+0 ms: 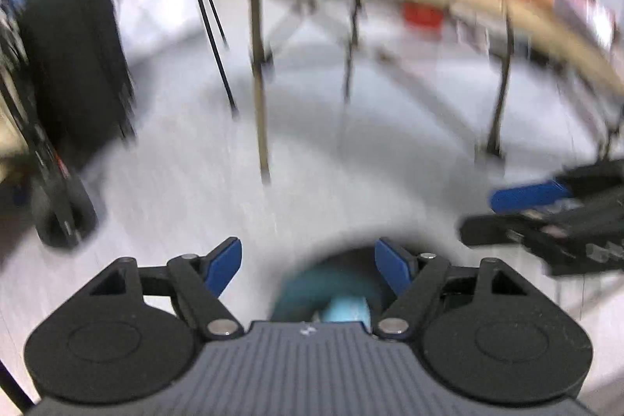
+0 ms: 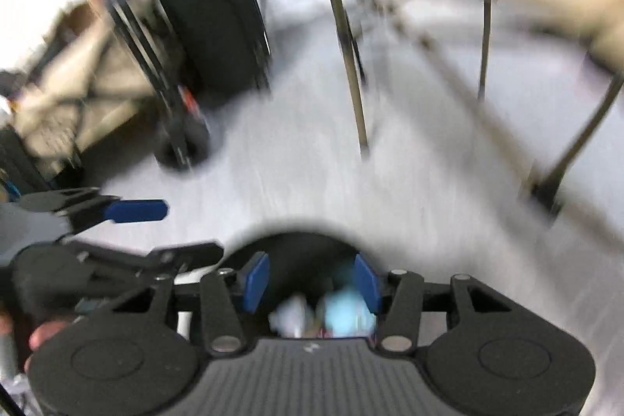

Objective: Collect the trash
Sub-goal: 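Grasp the purple drawstring pouch with the left gripper while the right gripper also grips it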

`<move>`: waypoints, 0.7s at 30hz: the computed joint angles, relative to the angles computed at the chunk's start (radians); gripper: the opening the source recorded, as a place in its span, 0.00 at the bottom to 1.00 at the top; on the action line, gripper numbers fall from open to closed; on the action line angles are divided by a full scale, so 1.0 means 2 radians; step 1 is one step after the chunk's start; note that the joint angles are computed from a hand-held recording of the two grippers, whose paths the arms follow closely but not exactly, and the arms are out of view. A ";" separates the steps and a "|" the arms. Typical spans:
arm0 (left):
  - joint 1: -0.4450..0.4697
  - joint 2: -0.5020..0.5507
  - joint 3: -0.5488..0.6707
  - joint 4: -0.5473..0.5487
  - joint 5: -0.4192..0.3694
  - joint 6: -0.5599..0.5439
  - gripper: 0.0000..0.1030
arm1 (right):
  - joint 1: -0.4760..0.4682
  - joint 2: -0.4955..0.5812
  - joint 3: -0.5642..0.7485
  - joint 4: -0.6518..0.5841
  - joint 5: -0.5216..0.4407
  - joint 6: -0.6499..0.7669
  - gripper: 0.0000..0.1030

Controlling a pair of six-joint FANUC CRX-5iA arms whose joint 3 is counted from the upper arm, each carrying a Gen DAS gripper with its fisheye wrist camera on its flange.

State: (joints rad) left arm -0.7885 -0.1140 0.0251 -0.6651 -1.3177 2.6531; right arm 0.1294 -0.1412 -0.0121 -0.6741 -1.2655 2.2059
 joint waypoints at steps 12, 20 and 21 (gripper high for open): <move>-0.042 0.164 0.254 -0.136 0.075 0.036 0.83 | -0.154 0.056 0.104 -0.012 0.171 -0.130 0.53; 0.057 0.339 0.483 0.063 0.089 -0.111 0.75 | -0.163 0.125 0.151 0.041 0.176 -0.152 0.50; 0.070 0.355 0.500 0.101 0.089 -0.127 0.70 | -0.163 0.125 0.150 0.040 0.177 -0.153 0.50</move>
